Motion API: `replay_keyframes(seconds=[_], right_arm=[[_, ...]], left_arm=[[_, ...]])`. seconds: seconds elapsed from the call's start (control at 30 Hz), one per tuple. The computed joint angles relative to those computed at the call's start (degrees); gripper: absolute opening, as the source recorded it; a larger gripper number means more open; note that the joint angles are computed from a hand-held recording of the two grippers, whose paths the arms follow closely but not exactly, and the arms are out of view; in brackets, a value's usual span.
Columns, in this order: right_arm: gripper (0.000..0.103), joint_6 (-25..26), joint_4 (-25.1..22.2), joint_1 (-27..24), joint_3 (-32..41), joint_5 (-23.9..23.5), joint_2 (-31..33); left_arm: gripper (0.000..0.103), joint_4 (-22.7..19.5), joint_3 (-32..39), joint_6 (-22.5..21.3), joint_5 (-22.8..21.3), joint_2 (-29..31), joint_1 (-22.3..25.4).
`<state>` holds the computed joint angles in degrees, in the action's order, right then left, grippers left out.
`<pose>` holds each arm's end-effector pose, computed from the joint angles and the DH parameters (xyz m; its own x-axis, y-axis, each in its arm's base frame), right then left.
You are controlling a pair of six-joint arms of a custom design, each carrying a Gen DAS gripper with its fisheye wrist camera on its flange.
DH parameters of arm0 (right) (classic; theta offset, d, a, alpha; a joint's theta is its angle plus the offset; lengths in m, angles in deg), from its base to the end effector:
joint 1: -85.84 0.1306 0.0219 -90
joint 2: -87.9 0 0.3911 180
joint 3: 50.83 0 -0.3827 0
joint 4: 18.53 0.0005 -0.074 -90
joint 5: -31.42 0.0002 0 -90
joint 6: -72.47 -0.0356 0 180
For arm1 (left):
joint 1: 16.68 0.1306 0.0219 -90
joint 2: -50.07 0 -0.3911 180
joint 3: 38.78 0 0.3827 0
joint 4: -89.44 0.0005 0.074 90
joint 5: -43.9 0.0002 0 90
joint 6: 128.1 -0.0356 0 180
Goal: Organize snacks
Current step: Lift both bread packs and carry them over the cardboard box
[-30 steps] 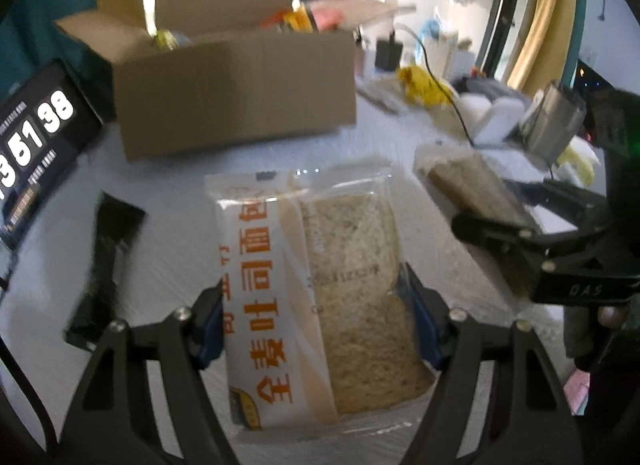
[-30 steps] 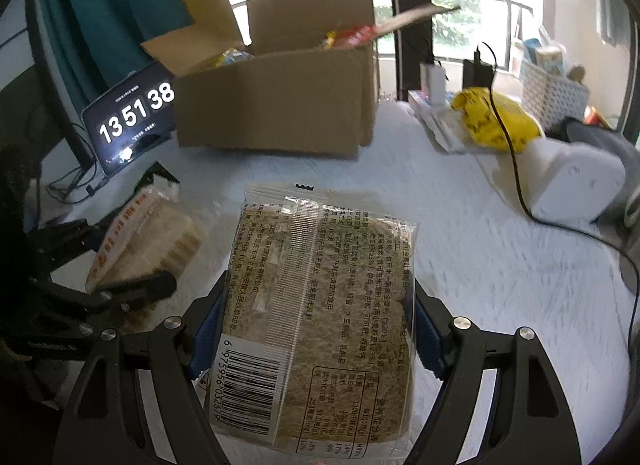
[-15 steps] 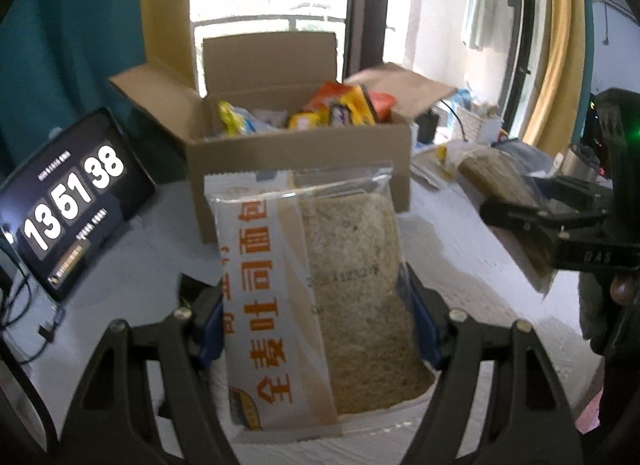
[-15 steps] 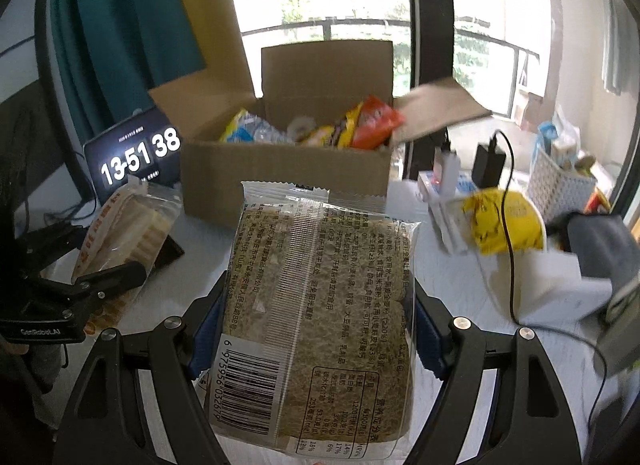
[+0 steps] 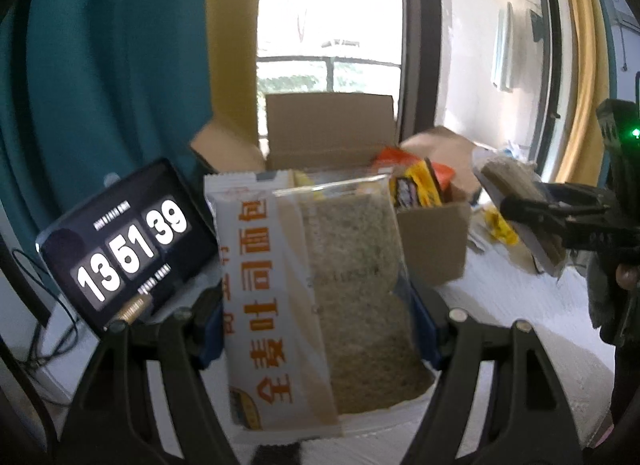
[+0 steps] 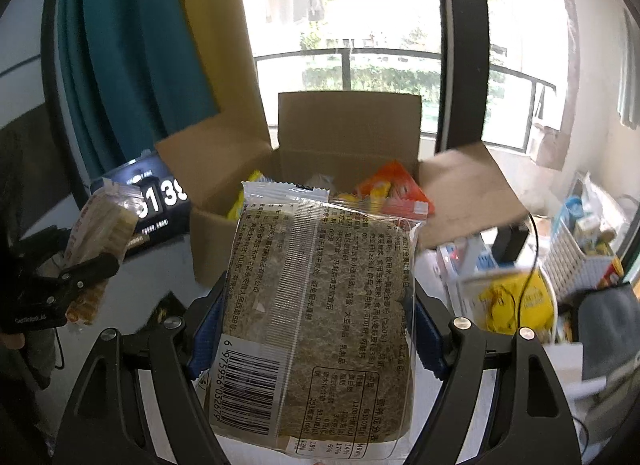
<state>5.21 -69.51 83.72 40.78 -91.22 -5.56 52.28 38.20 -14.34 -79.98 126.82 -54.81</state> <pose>0.4521 0.0020 0.4800 -0.5290 -0.3061 -0.7914 -0.5946 0.7992 0.0883 0.3247 -0.2303 0.4504 -0.4979 -0.0344 -0.8666 -0.0421 0.9990 -0.0155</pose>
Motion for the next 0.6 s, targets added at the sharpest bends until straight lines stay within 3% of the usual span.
replay_keyframes(seconds=[0.2, 0.6], right_arm=[[0.081, -5.62, 3.13, 2.75, 5.09, -0.69, 2.88], [0.081, -15.21, 5.9, 8.28, 17.89, -0.09, 12.92]], left_arm=[[0.075, 3.04, 2.65, -4.11, 1.7, -0.02, 4.34], [0.075, 9.0, 6.11, -7.22, 4.99, 0.44, 13.26]])
